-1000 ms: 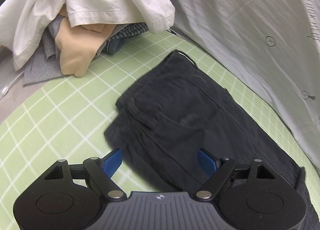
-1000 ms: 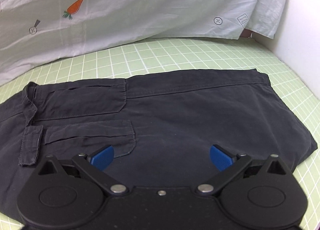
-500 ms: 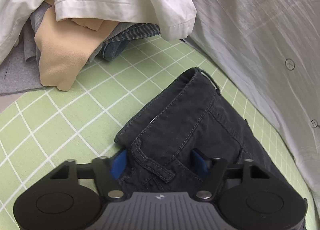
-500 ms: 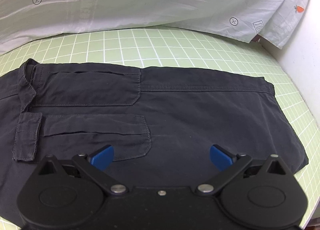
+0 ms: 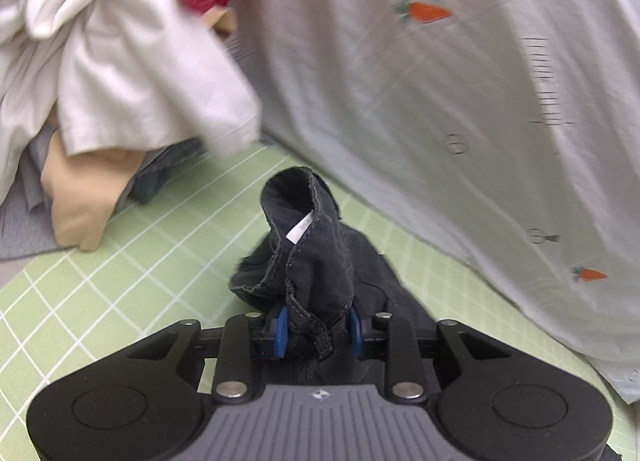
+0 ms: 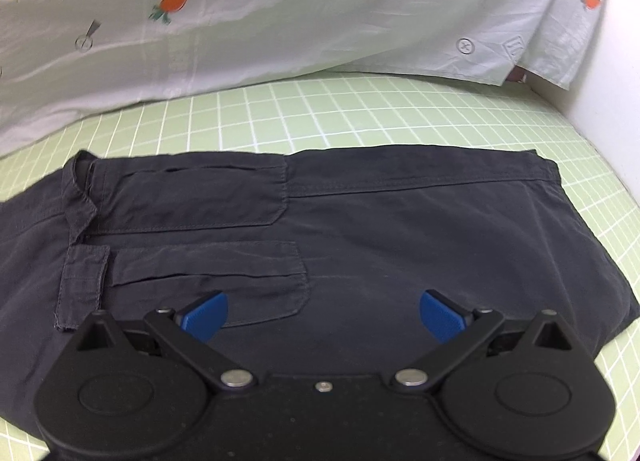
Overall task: Fold clothes
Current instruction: 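Lift the waistband with the left gripper and fold it over the trousers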
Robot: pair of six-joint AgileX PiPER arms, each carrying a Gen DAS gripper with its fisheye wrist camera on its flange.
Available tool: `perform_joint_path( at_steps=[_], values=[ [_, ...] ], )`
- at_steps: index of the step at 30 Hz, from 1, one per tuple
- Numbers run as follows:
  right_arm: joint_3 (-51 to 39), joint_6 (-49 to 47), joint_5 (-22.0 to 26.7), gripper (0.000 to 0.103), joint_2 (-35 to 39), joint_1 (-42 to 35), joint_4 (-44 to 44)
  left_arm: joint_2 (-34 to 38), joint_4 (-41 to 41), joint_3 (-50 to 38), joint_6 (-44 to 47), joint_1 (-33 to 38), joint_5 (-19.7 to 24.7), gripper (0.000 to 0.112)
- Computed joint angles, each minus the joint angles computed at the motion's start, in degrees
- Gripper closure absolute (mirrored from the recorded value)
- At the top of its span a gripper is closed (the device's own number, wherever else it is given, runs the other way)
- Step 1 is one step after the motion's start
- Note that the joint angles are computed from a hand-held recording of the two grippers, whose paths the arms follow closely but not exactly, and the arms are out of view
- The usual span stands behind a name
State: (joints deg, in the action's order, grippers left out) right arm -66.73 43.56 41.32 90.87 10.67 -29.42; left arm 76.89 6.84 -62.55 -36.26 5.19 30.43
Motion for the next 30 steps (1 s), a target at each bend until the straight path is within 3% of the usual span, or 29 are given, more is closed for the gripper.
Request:
perform_joint_path(
  at_steps=[6,9,13,17,21,23,26,30],
  values=[
    [6.7,-6.9,-5.5,0.0,-7.1,-8.5,6.2,0.5,15.2,-6.9,-14.2,-19.8,6.2,0.084],
    [8.6,-13.5,-7.4,0.0,-9.2,-14.1,11.2,5.5,22.2,-11.7,-21.6,-30.5,11.0,0.084],
    [9.6,-25.5,-9.0,0.0,-10.1,-22.0,18.9,13.7,23.1,-18.4,-25.3,-38.2,14.6,0.084],
    [8.6,-37.6,-10.0,0.0,-8.5,-29.7,26.3,24.2,22.2,-27.8,-25.9,-42.0,19.2,0.083],
    [3.8,-44.3,-10.5,0.0,-2.7,-34.4,30.6,35.5,18.2,-40.7,-22.7,-42.7,27.5,0.077],
    [0.8,-46.9,-10.3,0.0,0.6,-35.5,32.7,38.1,19.3,-44.7,-22.6,-43.8,30.7,0.067],
    [-2.5,-50.1,-10.2,0.0,4.2,-35.6,35.2,35.9,20.2,-42.7,-24.6,-44.7,28.7,0.052],
    [-2.8,-52.0,-10.7,0.0,5.3,-34.5,38.3,29.7,20.7,-37.3,-28.0,-45.3,26.6,0.044]
  ],
)
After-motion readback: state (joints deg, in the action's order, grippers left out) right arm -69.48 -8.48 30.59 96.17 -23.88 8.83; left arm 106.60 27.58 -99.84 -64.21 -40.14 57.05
